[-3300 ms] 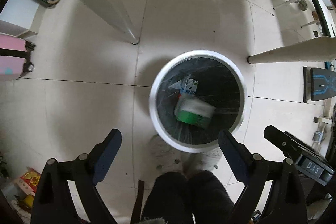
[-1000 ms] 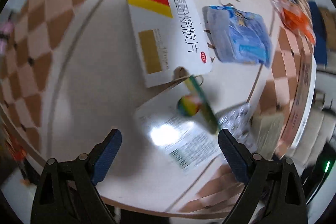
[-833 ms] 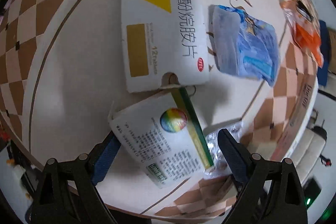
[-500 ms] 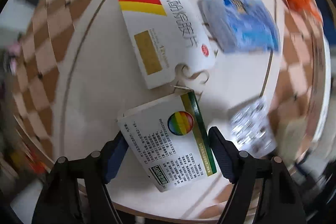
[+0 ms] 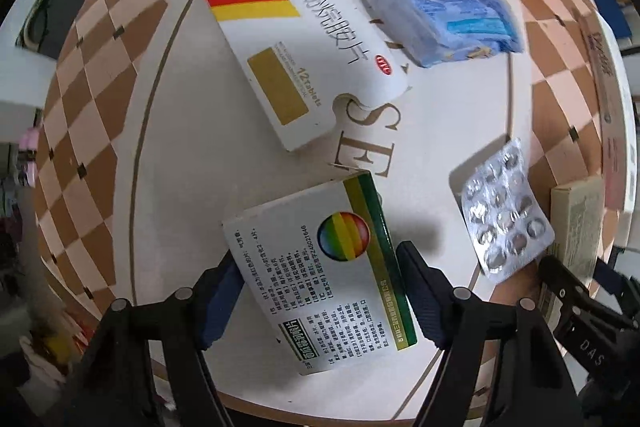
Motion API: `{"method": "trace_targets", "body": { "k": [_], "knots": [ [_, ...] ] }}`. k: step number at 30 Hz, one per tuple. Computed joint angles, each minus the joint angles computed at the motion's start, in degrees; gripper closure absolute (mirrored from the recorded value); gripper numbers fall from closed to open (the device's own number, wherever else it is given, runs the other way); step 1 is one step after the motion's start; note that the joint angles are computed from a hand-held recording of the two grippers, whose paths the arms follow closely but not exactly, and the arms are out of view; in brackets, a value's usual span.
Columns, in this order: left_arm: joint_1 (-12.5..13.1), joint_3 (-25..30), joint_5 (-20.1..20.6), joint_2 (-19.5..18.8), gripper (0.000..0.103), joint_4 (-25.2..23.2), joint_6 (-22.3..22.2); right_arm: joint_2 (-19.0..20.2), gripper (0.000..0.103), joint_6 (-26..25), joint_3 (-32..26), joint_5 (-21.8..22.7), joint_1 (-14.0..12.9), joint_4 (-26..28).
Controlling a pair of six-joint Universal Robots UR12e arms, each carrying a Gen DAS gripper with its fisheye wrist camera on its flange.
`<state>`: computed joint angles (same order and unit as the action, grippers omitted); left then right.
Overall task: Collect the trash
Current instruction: 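Grasp the rainbow medicine box with the left gripper while the right grasps the cream leaflet box, then carry both held boxes over the trash bin with both grippers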
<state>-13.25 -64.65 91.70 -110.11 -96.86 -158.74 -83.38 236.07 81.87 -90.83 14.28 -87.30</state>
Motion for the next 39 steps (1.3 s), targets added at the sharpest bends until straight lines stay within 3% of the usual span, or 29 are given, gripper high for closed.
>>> {"method": "trace_targets", "body": {
  "k": [5, 11, 18, 24, 30, 35, 39],
  "knots": [
    [0.37, -2.26, -0.89, 2.73, 0.031, 4.89, 4.45, -0.55, 0.023, 4.70, -0.64, -2.33, 2.66, -1.39],
    [3.27, -5.98, -5.22, 8.08, 0.031, 10.61, 11.81, -0.73, 0.023, 10.37, -3.59, -8.22, 7.25, -2.00],
    [10.03, -7.63, -14.12, 12.46, 0.031, 12.27, 22.47, 1.82, 0.023, 22.16, -10.25, -14.68, 15.61, -1.07],
    [16.72, -9.67, -19.34, 16.34, 0.031, 7.35, 32.81, 6.36, 0.023, 32.61, -17.12, -17.18, 22.58, 1.76],
    [21.07, -14.24, -15.73, 18.81, 0.031, 2.18, 39.51, 10.07, 0.023, 39.52, -19.11, -13.81, 27.65, -0.43],
    [21.96, -20.96, -9.41, 19.42, 0.031, 3.53, 40.26, 9.97, 0.023, 44.93, -10.97, -6.11, 28.96, -10.18],
    [21.40, -28.04, -4.58, 18.61, 0.031, 8.07, 38.80, 10.09, 0.023, 48.48, -2.98, -0.41, 29.29, -19.85]
  ]
}}
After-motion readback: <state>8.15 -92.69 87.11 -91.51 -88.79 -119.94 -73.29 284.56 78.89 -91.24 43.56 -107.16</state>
